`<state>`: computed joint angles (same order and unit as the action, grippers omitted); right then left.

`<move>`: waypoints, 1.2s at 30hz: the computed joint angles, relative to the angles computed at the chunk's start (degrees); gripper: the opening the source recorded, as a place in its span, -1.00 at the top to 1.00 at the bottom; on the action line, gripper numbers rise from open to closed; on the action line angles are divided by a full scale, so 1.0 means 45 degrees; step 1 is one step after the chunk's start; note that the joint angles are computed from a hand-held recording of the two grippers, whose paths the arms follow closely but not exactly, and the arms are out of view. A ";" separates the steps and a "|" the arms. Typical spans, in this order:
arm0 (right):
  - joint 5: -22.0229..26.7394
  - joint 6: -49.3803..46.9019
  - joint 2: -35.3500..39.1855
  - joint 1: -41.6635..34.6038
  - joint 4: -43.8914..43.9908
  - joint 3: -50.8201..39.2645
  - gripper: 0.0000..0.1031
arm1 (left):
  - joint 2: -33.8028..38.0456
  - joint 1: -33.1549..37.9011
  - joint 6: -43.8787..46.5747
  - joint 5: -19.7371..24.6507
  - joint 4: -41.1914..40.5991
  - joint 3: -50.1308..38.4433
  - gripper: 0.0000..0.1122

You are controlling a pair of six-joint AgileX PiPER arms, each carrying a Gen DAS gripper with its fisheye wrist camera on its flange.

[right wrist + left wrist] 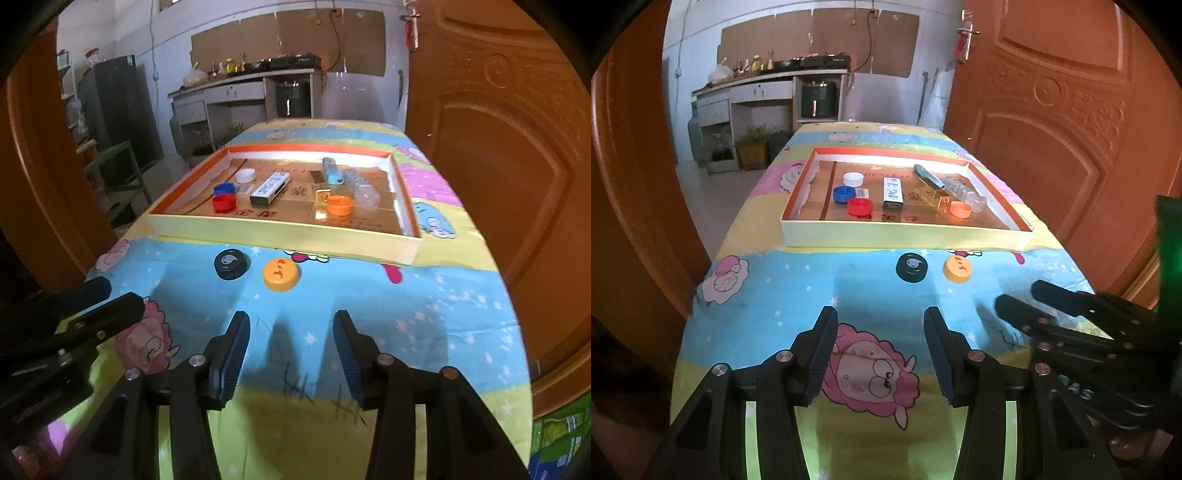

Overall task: Organize rigid objects
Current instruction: 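Grasp the black cap with the left tool while the right tool grasps the yellow cap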

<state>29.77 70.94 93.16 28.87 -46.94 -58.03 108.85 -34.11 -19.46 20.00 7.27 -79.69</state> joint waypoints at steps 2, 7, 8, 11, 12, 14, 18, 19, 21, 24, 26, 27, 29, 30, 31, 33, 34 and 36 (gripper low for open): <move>-0.0196 -0.0642 0.0612 -0.0287 0.0415 -0.0521 0.09 | 0.0219 0.0083 0.0246 0.0130 -0.0203 -0.0267 0.11; -0.0354 -0.2105 0.1966 -0.0884 0.1425 -0.1899 0.09 | 0.0877 0.0363 0.1277 0.0563 -0.1144 -0.1160 0.11; -0.0362 -0.2475 0.2233 -0.1008 0.1708 -0.2195 0.09 | 0.1040 0.0422 0.1468 0.0687 -0.1290 -0.1401 0.11; -0.0316 -0.3114 0.2876 -0.1215 0.2151 -0.2881 0.09 | 0.1522 0.0534 0.1917 0.1043 -0.1647 -0.2062 0.11; -0.0345 -0.3243 0.2989 -0.1268 0.2239 -0.2992 0.09 | 0.1676 0.0573 0.2065 0.1146 -0.1779 -0.2267 0.11; -0.0427 -0.3496 0.3189 -0.1345 0.2406 -0.3172 0.09 | 0.1961 0.0625 0.2291 0.1358 -0.1972 -0.2662 0.11; -0.0488 -0.3980 0.3350 -0.1475 0.2727 -0.3354 0.41 | 0.2571 0.0665 0.2846 0.1802 -0.2458 -0.3505 0.11; -0.0633 -0.4164 0.3301 -0.1549 0.2912 -0.3262 0.41 | 0.2691 0.0656 0.2915 0.1898 -0.2517 -0.3683 0.11; -0.0799 -0.4385 0.3260 -0.1678 0.3127 -0.3159 0.41 | 0.3027 0.0582 0.3106 0.2177 -0.2653 -0.4187 0.11; -0.0758 -0.4037 0.3038 -0.1796 0.2827 -0.2808 0.41 | 0.3581 0.0377 0.3200 0.2586 -0.2618 -0.5021 0.11; -0.0867 -0.3990 0.2779 -0.1968 0.2875 -0.2448 0.41 | 0.4003 0.0250 0.3189 0.2933 -0.2518 -0.5677 0.11; -0.0927 -0.3924 0.2656 -0.2043 0.2861 -0.2278 0.41 | 0.4353 0.0171 0.3042 0.3244 -0.2367 -0.6223 0.11; -0.1007 -0.3736 0.2408 -0.2161 0.2750 -0.1944 0.41 | 0.4968 0.0096 0.2872 0.3936 -0.2287 -0.7262 0.11; -0.1120 -0.3630 0.2302 -0.2250 0.2686 -0.1757 0.41 | 0.5219 0.0077 0.2909 0.4180 -0.2371 -0.7683 0.11; -0.1195 -0.3586 0.2180 -0.2305 0.2684 -0.1596 0.41 | 0.5328 0.0033 0.2822 0.4217 -0.2277 -0.7834 0.11; -0.1395 -0.3651 0.2041 -0.2459 0.2784 -0.1385 0.41 | 0.5627 -0.0102 0.2524 0.4421 -0.1851 -0.8364 0.11; -0.1541 -0.3695 0.1971 -0.2550 0.2870 -0.1268 0.41 | 0.5743 -0.0135 0.2456 0.4497 -0.1770 -0.8554 0.11; -0.1739 -0.3859 0.1916 -0.2662 0.3052 -0.1167 0.41 | 0.5959 -0.0194 0.2251 0.4656 -0.1540 -0.8924 0.11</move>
<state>21.95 53.57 101.78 16.89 -33.21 -63.28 135.67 -34.98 -9.33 40.96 0.34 -119.84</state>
